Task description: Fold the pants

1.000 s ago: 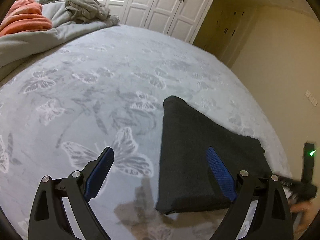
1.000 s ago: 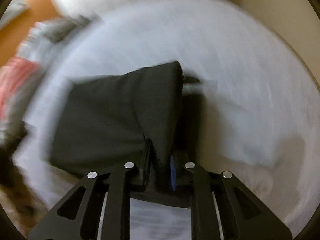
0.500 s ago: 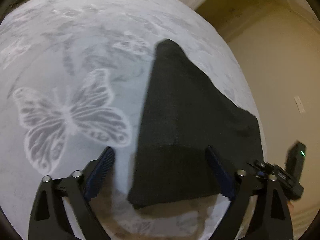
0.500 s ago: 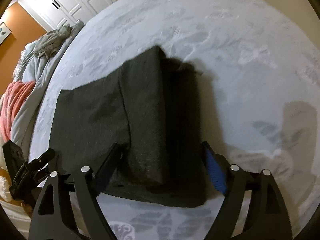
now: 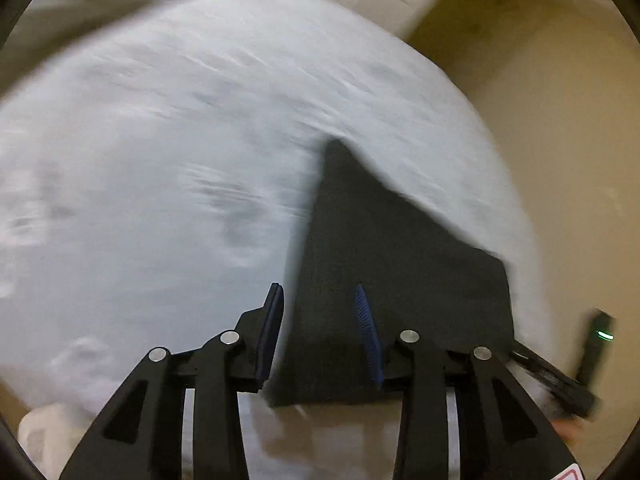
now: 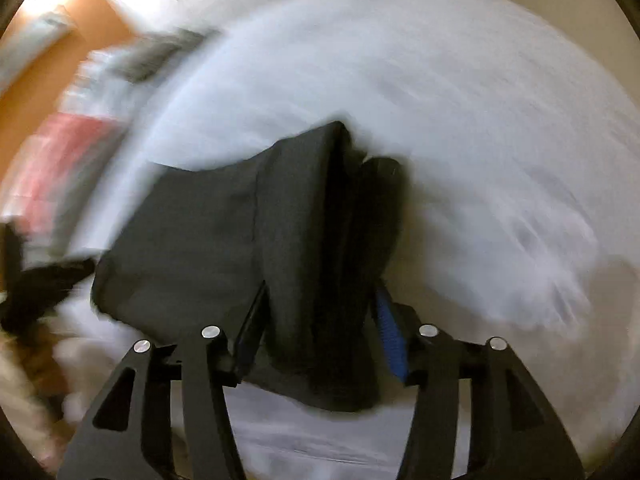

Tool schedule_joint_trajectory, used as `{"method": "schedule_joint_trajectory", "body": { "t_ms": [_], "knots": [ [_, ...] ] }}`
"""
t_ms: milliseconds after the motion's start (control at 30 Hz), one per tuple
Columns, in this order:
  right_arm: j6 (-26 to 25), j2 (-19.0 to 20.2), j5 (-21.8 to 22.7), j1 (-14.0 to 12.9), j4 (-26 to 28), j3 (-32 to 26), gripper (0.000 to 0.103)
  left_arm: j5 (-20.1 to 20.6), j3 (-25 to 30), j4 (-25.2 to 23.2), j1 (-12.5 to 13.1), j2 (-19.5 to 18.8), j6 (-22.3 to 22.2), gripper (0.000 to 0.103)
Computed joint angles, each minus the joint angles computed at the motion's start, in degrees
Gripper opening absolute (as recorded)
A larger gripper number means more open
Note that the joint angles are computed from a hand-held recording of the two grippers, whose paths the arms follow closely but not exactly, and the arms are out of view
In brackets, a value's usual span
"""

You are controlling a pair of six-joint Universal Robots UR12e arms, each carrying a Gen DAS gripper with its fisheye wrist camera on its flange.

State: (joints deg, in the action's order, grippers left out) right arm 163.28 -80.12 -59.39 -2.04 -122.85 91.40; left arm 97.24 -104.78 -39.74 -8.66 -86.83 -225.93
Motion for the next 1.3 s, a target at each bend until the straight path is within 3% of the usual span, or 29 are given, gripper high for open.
{"method": "schedule_joint_trajectory", "body": {
  "t_ms": [67, 100, 167, 200, 333, 367, 400, 467, 533, 600, 667, 767, 800, 867, 933, 1033, 1133, 1200, 1267, 1300],
  "knots": [
    [4.38, -1.38, 4.49, -1.37, -4.88, 1.6, 0.054, 6.27, -1.54, 4.78, -2.39, 0.37, 0.03, 0.047],
    [4.15, -1.88, 5.29, -1.44, -7.45, 1.98, 0.054, 8.44, -2.06, 7.22, -3.27, 0.37, -0.24, 0.056],
    [0.94, -1.98, 3.92, -0.41, -7.85, 1.03, 0.054, 10.96, -1.94, 11.41, -4.63, -0.58, 1.86, 0.062],
    [0.73, -1.79, 3.4, -0.02, -8.38, 0.76, 0.054, 11.43, -1.45, 11.58, -5.02, -1.04, 3.45, 0.067],
    [0.41, 0.08, 0.15, 1.62, -7.68, -0.13, 0.055, 14.43, 1.7, 7.21, -6.94, -3.8, 9.41, 0.068],
    [-0.06, 0.48, -0.59, 2.05, -6.93, -0.18, 0.047, 15.23, 2.57, 5.56, -7.47, -4.51, 11.17, 0.068],
    [-0.78, 0.81, -1.56, 2.45, -6.04, -0.15, 0.03, 15.4, 3.06, 4.51, -7.69, -4.95, 12.35, 0.069],
    [-0.56, 0.73, -2.27, 2.98, -7.47, 0.28, 0.017, 16.86, 3.58, 2.4, -8.43, -5.36, 13.78, 0.07],
    [-1.09, -0.98, 2.09, 2.25, -9.6, 1.06, 0.01, 18.57, 3.77, 1.33, -8.73, -5.77, 14.68, 0.07],
    [-1.36, -3.14, 4.6, 1.68, -13.04, 2.2, 0.01, 18.6, 3.63, 1.28, -8.61, -5.9, 15.29, 0.071],
    [-1.58, -3.95, 3.47, 1.69, -14.59, 3.15, 0.011, 17.79, 3.6, 1.13, -8.36, -5.86, 15.05, 0.073],
    [-3.8, -1.69, -6.44, 3.15, -9.5, 2.7, 0.019, 17.33, 3.6, 0.72, -8.07, -5.87, 14.37, 0.073],
    [-3.4, -1.02, -6.88, 3.14, -9.5, 2.93, 0.021, 17.21, 3.61, 0.55, -7.99, -5.85, 14.17, 0.074],
    [1.19, -1.65, -2.84, 1.83, -12.14, 4.18, 0.023, 16.81, 3.67, -0.39, -7.85, -5.8, 13.43, 0.074],
    [5.19, -2.59, -2.26, 1.47, -16.34, 4.57, 0.026, 16.85, 3.72, -1.17, -7.83, -5.8, 12.96, 0.075],
    [4.2, -3.03, 0.18, 1.63, -19.21, 3.38, 0.024, 17.65, 3.99, -2.08, -7.92, -6.0, 12.91, 0.075],
    [1.44, -2.11, 2.86, 2.58, -17.03, 0.9, 0.023, 18.04, 4.24, -2.82, -7.9, -6.21, 12.33, 0.078],
    [-0.92, -0.14, 2.1, 3.81, -13.62, -1.45, 0.023, 17.73, 4.36, -3.47, -7.83, -6.29, 12.17, 0.079],
    [-2.08, 2.47, -1.77, 4.78, -8.96, -3.88, 0.021, 17.68, 4.4, -4.2, -7.75, -6.3, 12.03, 0.08],
    [-1.6, 4.55, -6.35, 5.45, -7.63, -5.54, 0.02, 17.6, 4.38, -4.4, -7.66, -6.29, 11.92, 0.081]
  ]
}}
